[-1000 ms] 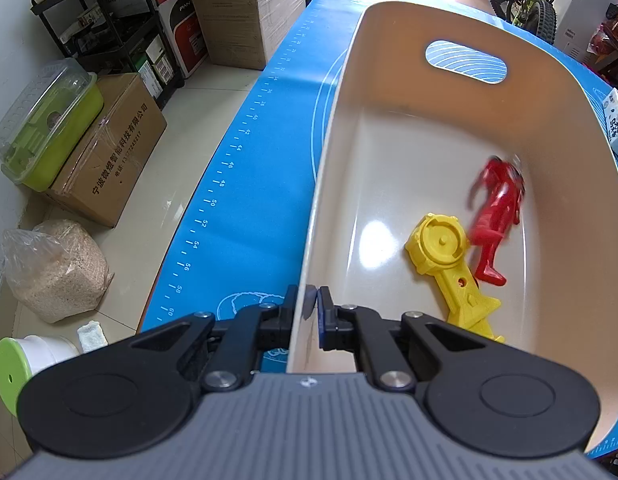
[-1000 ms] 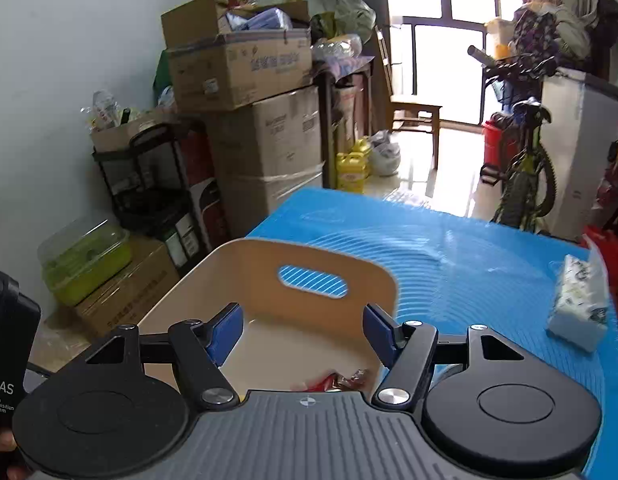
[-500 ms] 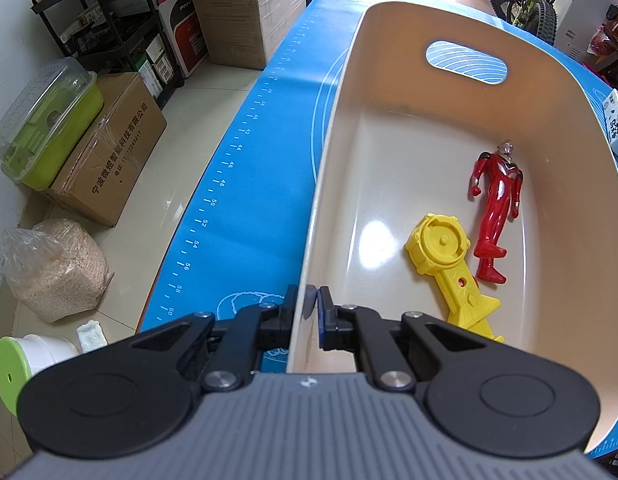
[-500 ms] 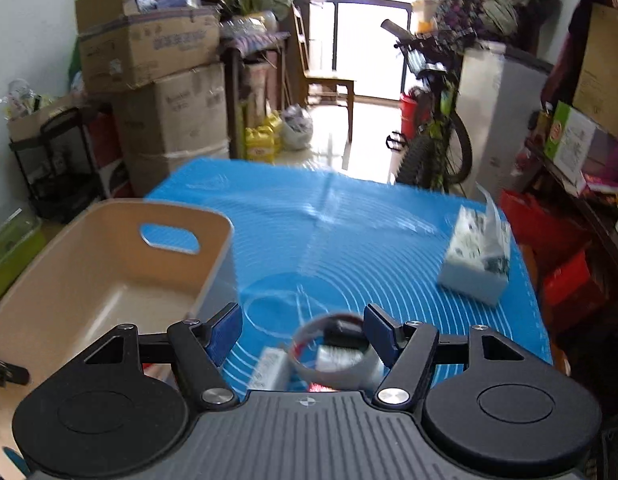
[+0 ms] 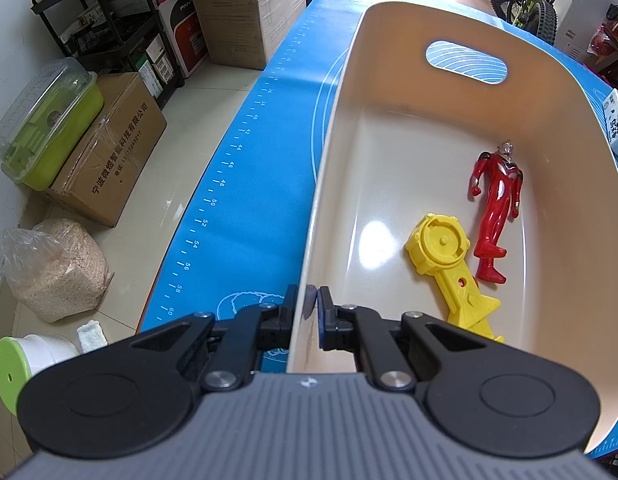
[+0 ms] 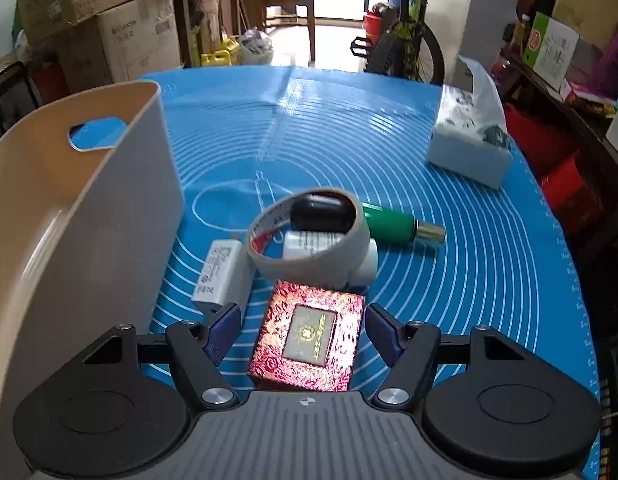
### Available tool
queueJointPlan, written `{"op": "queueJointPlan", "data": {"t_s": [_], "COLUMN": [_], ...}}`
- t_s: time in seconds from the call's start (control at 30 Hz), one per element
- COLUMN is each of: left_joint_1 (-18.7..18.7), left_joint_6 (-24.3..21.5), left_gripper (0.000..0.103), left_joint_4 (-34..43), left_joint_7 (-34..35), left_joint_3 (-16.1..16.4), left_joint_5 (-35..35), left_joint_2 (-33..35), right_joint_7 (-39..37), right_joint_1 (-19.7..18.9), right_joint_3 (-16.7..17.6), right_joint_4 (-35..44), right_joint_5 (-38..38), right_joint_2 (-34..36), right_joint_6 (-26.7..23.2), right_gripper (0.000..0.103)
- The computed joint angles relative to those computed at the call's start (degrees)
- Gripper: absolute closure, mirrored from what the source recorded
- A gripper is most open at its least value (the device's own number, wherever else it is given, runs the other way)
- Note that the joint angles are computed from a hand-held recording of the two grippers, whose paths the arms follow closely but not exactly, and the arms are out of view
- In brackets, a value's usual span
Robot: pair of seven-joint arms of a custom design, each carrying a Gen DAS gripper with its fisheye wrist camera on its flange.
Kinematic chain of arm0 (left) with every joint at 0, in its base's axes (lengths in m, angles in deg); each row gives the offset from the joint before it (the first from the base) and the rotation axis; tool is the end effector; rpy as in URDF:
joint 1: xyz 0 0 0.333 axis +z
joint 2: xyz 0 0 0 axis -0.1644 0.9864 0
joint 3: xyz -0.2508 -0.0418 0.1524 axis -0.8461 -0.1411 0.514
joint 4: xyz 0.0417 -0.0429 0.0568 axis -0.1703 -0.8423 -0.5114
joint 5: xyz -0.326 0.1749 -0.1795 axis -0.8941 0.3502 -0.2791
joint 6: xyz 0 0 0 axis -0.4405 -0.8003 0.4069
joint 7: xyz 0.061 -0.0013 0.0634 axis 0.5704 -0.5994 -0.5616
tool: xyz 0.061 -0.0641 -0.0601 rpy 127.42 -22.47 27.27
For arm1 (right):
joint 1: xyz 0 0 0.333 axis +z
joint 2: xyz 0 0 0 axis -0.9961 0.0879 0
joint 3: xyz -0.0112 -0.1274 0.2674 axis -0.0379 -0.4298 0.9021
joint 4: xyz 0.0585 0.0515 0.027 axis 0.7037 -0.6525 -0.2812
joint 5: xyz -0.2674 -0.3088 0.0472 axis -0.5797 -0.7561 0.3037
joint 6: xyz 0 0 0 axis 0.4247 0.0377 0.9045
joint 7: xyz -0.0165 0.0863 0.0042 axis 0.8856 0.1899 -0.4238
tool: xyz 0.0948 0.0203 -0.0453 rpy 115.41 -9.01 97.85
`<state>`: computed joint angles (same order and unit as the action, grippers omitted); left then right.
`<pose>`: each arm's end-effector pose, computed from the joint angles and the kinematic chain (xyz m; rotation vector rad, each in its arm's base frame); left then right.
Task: Organize rigid objects
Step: 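Grasp the red patterned box with the right gripper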
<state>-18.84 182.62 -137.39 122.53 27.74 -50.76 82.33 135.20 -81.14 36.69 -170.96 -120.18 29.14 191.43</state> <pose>0.6947 -0.2057 0.4850 -1.6506 2.3232 -0.4167 0.6114 0.0143 0.4223 -1.3874 2.3033 -0.7193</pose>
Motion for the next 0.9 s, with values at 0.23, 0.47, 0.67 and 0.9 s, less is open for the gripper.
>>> {"op": "queueJointPlan", "data": {"t_s": [0.23,0.47,0.67,0.9], "left_joint_1": [-0.02,-0.03,-0.04,-0.04], "left_joint_6": [-0.02,-0.02,0.00,0.00], "left_gripper": [0.092,0.092,0.092,0.092], "left_joint_4": [0.02,0.02,0.00,-0.01], "left_joint_7": [-0.04,-0.04,-0.06,-0.07], "left_joint_3": [0.02,0.02,0.02,0.03], "left_joint_5": [-0.02,-0.02,0.01,0.03], "left_joint_2": [0.02,0.02,0.01,0.01], "right_joint_7": [3.62,8.27,15.98,23.64], "right_joint_1": [0.23,0.37,-0.58,-2.97], "right_joint_3": [-0.44,-1.02,-0.63,1.31], "right_joint_4": [-0.23,-2.11,-4.40,-5.18], "right_joint_5": [-1.56,-6.00,-12.85,-21.63], "right_joint_2": [1.14,0.24,-2.96,-6.95], "right_joint_6": [0.67,2.51,3.54,3.83], "right_gripper": [0.035,0.044,0.044,0.044]}}
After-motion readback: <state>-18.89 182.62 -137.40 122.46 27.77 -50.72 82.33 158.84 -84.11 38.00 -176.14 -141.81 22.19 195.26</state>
